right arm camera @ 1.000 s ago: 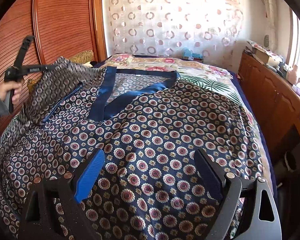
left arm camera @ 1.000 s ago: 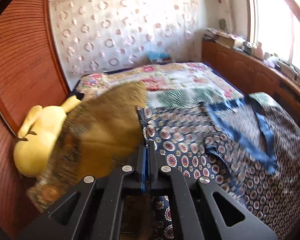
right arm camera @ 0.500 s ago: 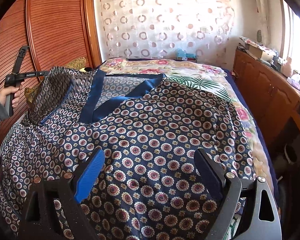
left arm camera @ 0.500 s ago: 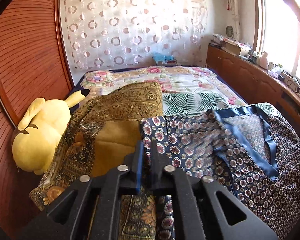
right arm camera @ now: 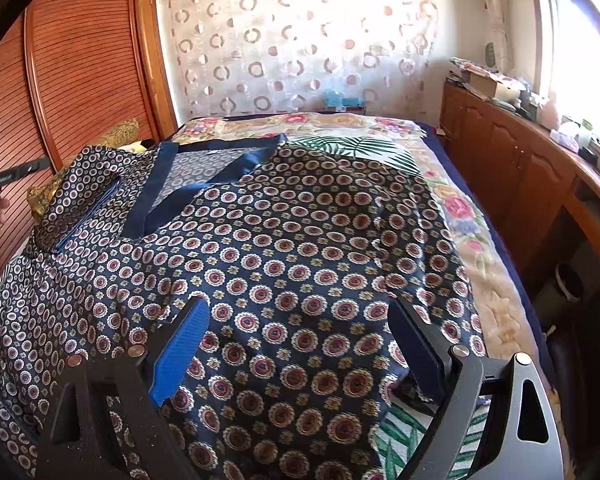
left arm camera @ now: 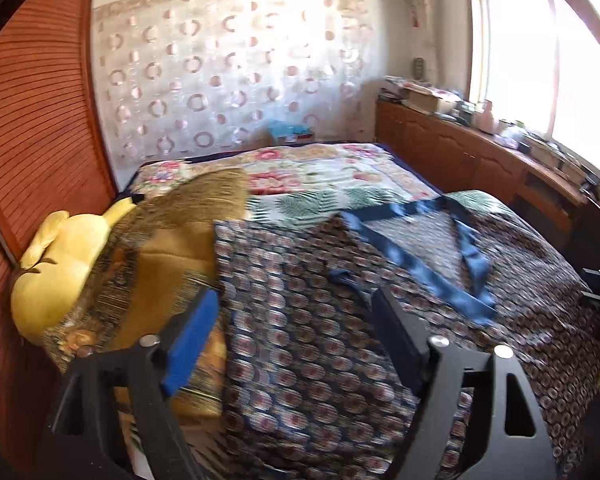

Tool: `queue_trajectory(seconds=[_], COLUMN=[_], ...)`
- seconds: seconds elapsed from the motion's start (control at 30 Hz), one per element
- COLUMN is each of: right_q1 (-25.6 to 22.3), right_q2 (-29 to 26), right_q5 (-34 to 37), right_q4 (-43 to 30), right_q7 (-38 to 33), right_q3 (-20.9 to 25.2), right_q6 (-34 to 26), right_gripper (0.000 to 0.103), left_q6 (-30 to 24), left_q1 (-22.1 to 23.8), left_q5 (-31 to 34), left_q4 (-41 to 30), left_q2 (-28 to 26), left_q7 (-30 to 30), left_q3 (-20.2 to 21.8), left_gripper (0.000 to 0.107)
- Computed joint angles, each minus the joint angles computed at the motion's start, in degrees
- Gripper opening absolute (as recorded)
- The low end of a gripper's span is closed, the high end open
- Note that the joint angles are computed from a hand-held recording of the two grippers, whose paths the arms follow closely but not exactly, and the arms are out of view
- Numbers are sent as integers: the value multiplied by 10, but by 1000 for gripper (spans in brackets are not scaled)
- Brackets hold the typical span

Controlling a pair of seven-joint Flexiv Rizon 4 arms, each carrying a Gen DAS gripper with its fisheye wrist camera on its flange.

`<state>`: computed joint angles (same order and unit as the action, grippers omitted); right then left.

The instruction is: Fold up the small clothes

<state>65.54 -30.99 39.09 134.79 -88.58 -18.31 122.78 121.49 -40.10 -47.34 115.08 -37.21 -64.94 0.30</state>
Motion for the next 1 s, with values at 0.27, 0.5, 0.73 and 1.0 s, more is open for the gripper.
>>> queue_trajectory(seconds=[0.27,0.5,0.73,1.0], right_q1=[-7,-11,3,41], right_q2=[3,5,8,-5], right_q5=[17,36,64,77], right_q4=[9,10,18,28], right_q7=[-3,-8,-19,8], right_q3=[12,15,-9,-75], right_q6=[13,19,9,-13], right_gripper=[92,92,92,92], left_q6=[-5,-11,-44,-141], left_q1=[-83,-95,-114,-192], left_q5=[-103,-137,-179,-257], left_q4=[-40,-61,-88,-132], left_q2=[-28,-45,-65,-97], left_q7=[96,126,156,183], left_q3=[5,-15,-12,85], left_gripper=[81,81,81,81])
